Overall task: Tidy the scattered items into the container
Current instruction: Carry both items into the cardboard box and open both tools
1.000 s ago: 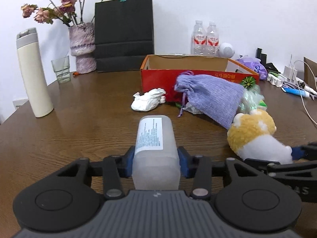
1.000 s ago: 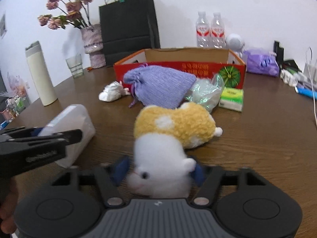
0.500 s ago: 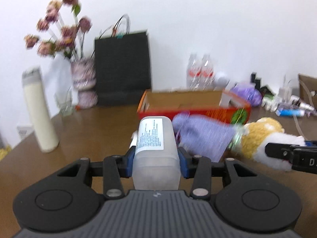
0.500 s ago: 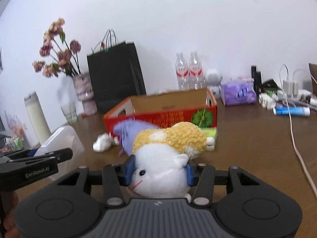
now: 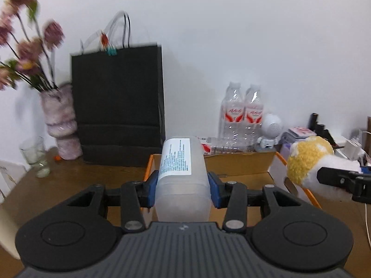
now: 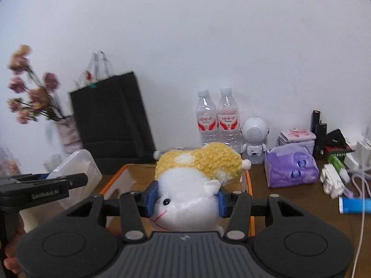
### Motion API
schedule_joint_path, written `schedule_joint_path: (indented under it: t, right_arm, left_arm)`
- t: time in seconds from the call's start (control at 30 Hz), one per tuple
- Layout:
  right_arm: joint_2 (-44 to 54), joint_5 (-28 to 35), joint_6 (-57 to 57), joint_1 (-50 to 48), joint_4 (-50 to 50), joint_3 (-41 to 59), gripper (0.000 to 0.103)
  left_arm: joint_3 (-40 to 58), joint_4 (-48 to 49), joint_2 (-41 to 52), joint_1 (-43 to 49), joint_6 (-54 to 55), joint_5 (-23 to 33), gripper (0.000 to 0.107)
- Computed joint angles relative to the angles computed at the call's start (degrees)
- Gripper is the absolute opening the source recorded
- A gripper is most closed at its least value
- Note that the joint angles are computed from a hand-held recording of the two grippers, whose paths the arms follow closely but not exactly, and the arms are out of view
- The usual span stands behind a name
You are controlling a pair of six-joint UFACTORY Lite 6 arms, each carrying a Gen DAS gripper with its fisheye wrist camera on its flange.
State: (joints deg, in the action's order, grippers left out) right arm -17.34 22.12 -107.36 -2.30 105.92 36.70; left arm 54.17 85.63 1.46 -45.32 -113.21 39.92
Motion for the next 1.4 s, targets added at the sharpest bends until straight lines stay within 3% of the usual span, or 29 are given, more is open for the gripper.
schedule_joint_path:
  t: [0.1,0.2,0.33,0.47,0.57,0.67,0.77,0.83,0.97,1.03,1.3,1.4]
  right_arm:
    - [16.17,-3.46,2.37,3.14,-0.76,13.56,0.048]
    - [30.16,-6.10,16.11,5.37,-12.52,26.29,0.048]
    - [46.03,-4.57,40.09,7.01,-34.09,42.46,0.048]
    - [57.23,-7.67,64.08,10.69,-57.69,54.43,0.048]
    - [64.40,-3.97,81.84,11.63,-73.07,63.44,0.046]
    - [67.80,-2.93,91.17,12.64,-81.76,67.06,0.046]
    - [69.37,-0.56,94.23,12.26,-83.55,68.01,0.047]
    - [69.25,1.25,96.81,12.09,-85.46,68.52,0.054]
    - [66.61,4.18,100.87,12.37,-91.80,67.10,0.070]
    - [64.44,4.74,100.70,11.76,-91.53,64.54,0.079]
    - [59.01,9.00,101.67,10.35,-89.66,57.92,0.077]
    - [55.05,10.92,101.29,10.68,-90.20,56.14,0.078]
  left_arm:
    - [10.92,-4.33,11.95,7.88,6.37,-7.57,0.044]
    - [22.22,-13.57,23.96,13.91,16.90,-12.81,0.044]
    - [33.53,-19.04,36.05,17.37,26.64,-12.47,0.044]
    - [40.26,-25.53,43.21,19.11,35.48,-13.58,0.045]
    - [47.32,-32.44,48.56,19.26,42.59,-11.20,0.044]
    - [50.78,-37.13,50.98,19.07,48.26,-9.30,0.045]
    - [51.93,-39.14,51.52,18.67,51.12,-8.02,0.046]
    - [50.48,-38.94,50.59,18.56,51.35,-8.15,0.049]
    - [42.94,-36.20,45.15,18.25,48.52,-10.30,0.071]
    - [39.26,-35.00,42.15,17.86,47.17,-10.93,0.073]
    - [32.39,-41.34,32.26,16.52,49.91,-8.33,0.075]
    - [32.57,-48.09,30.25,16.41,54.07,-6.14,0.089]
